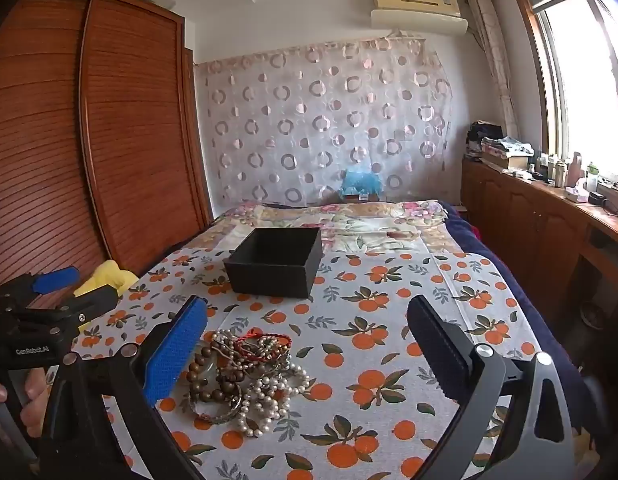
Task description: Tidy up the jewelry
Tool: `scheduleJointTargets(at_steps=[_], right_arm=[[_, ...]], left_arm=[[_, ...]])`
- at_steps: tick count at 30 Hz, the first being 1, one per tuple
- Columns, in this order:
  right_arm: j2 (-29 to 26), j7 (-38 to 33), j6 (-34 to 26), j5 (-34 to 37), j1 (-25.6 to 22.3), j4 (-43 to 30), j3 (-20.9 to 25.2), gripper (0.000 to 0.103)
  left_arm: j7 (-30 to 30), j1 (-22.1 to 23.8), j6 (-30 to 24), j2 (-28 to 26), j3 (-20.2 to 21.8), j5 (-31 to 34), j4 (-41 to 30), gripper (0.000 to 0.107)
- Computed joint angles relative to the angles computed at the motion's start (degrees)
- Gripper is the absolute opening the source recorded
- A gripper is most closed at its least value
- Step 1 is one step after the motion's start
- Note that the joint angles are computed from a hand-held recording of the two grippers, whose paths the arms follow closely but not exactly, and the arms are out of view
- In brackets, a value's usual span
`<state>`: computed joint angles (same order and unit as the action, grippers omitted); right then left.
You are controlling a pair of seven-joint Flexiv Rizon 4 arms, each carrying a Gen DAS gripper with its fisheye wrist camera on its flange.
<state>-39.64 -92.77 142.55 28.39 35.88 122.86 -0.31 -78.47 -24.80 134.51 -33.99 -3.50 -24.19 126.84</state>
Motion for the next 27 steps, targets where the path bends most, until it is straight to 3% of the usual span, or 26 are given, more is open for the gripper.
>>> scheduleJointTargets(at_steps=[27], right_arm=[[-0.3,0.2,0.7,-0.1,-0.2,-0.1,0.5,0.101]], left_arm=[[-0.1,0.1,0.4,-0.2,0.0,0.1,-0.1,0.095]])
